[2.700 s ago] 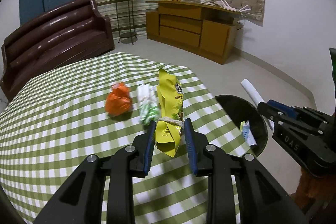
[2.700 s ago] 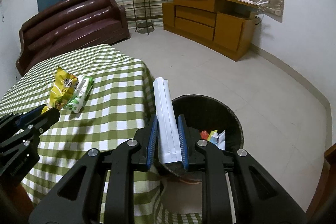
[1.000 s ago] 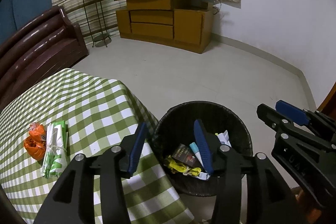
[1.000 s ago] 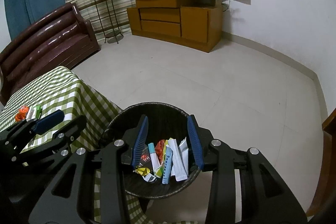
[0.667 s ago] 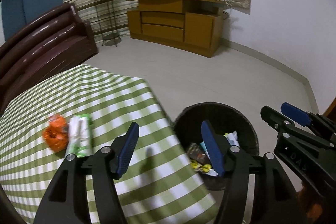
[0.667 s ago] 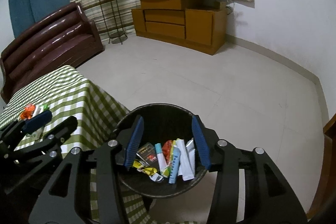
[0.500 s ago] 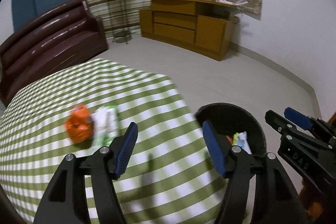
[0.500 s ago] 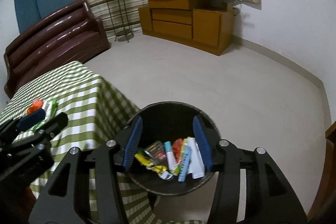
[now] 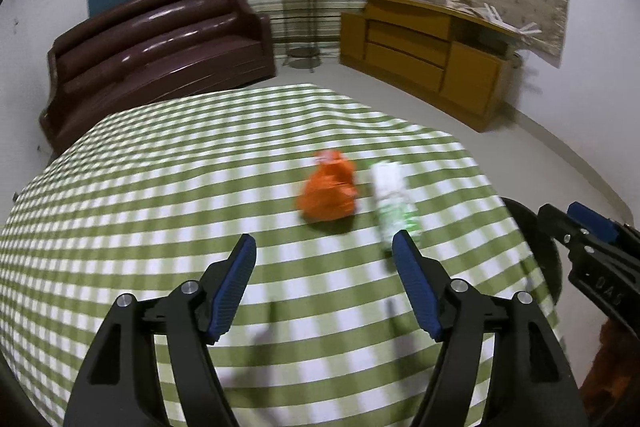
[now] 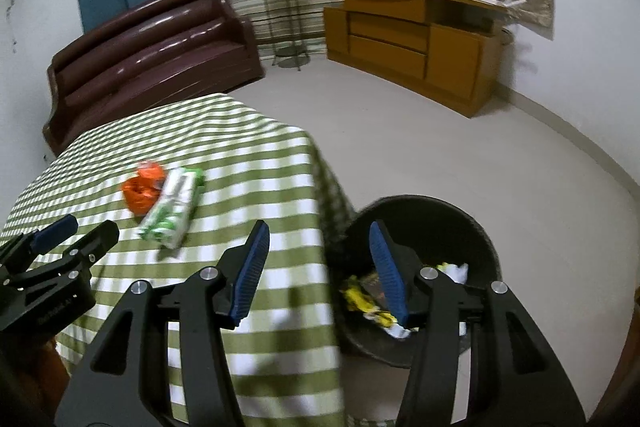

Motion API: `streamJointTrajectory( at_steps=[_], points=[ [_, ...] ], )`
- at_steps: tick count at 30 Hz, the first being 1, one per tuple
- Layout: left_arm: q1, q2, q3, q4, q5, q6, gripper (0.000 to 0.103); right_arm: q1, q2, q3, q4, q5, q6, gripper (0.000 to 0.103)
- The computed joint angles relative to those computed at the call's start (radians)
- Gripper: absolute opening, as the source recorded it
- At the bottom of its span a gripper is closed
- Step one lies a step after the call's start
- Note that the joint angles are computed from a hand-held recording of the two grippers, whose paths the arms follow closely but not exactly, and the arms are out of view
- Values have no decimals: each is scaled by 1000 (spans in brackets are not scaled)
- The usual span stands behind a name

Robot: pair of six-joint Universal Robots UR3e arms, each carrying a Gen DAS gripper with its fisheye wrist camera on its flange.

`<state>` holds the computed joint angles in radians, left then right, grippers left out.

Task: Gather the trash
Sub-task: 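Move both open tools back over the remaining trash on the table, then grasp the white-green wrapped package with the right tool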

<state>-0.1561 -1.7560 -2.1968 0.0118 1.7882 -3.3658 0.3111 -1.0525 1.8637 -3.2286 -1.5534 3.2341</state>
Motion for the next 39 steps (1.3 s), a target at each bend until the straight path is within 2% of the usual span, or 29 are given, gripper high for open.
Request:
streamJointTrajectory(
  at_steps=[11,22,29,31,36,39],
  points=[
    [197,155,-189,63,-84,64,69,146,117,-260,156,-42,26,51],
    [370,227,-289,84,-167,130,70,227,290,-589,372,-109,47,51],
    [398,219,-294,89,-187,144,70,239,356,-713,481,-126,60,51],
    [386,211,-282,79,-171,121,70,244,371,-741,507,-135,60,51],
    [385,195,-273,83,-176,121,70,247,385,-753,525,-128,55,46],
    [380,179,-262,85,-176,119,70,248,394,-757,532,-123,53,31]
  ],
)
